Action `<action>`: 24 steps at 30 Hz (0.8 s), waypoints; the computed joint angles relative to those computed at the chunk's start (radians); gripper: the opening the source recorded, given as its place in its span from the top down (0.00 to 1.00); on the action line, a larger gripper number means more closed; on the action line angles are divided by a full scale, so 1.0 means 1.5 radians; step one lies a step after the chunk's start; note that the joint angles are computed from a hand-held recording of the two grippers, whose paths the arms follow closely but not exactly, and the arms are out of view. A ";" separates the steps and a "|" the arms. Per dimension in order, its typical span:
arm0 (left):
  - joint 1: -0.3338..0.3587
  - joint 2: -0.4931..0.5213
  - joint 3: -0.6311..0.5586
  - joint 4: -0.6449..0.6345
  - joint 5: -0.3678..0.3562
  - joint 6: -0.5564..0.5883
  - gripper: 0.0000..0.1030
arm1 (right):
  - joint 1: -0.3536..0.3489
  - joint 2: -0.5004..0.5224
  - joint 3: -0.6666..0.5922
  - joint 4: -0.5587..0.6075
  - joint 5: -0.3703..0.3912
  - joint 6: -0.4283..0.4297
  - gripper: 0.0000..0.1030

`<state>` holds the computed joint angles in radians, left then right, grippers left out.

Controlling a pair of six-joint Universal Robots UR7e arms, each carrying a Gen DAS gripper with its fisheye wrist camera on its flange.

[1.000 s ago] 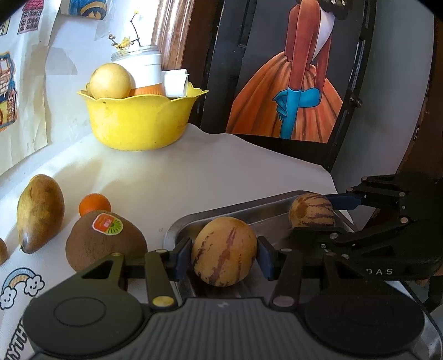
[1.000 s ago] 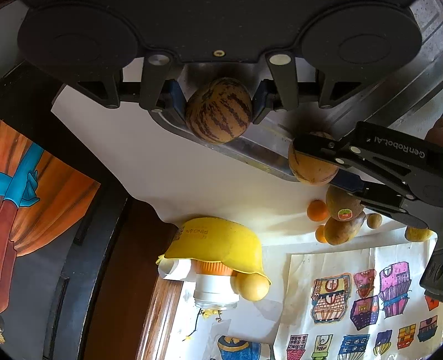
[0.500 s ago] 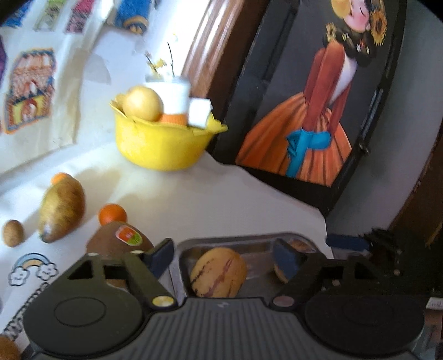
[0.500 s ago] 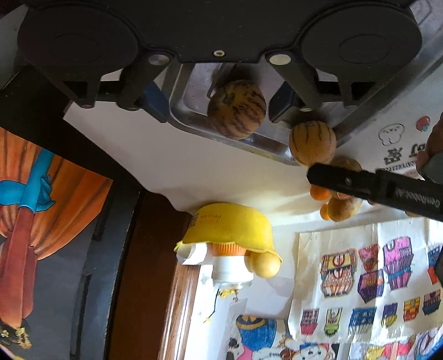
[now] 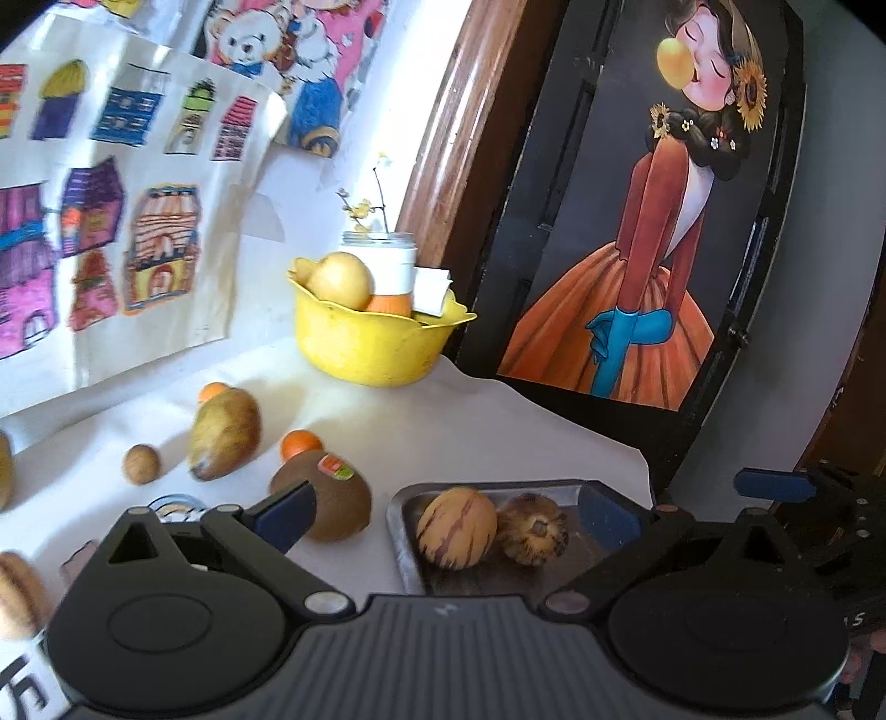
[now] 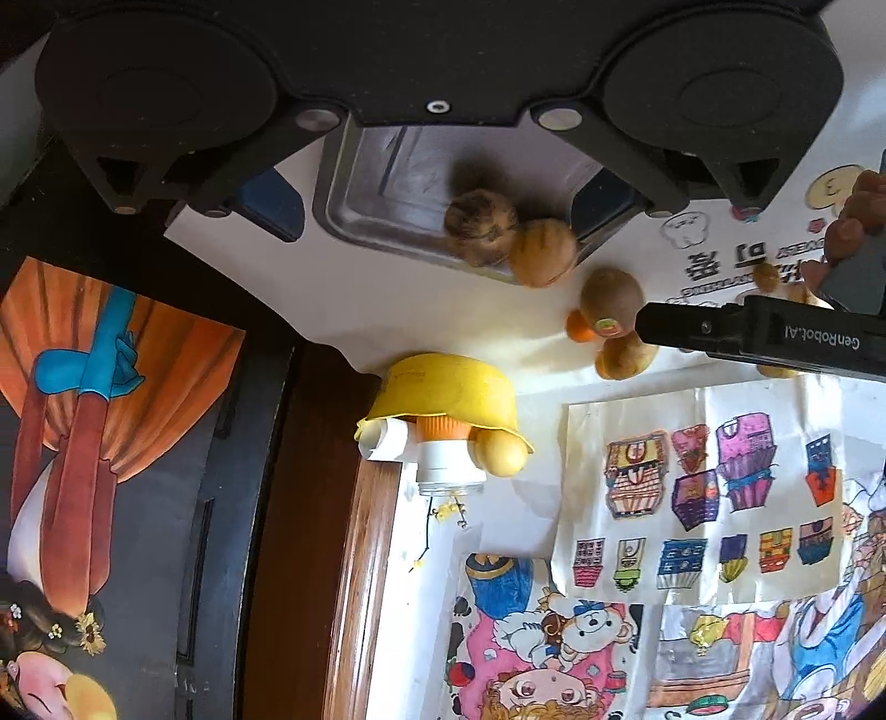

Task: Organize fruits
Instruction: 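Lift both open tools away from the tray toward the remaining fruits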

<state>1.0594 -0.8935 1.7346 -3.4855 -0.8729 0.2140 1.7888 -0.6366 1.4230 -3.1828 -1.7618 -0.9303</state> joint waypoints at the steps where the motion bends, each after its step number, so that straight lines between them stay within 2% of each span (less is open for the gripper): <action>1: -0.003 -0.007 0.012 -0.004 0.005 -0.002 0.00 | 0.004 -0.007 0.015 -0.006 -0.006 0.002 0.01; 9: -0.035 -0.054 0.104 -0.046 0.046 -0.001 0.00 | 0.019 -0.056 0.128 -0.065 0.006 0.026 0.01; 18: -0.065 -0.095 0.189 -0.080 0.108 -0.001 0.00 | 0.025 -0.081 0.239 -0.185 0.011 0.058 0.01; 24: -0.077 -0.128 0.246 -0.040 0.143 -0.052 0.00 | 0.031 -0.076 0.277 -0.230 -0.012 0.078 0.01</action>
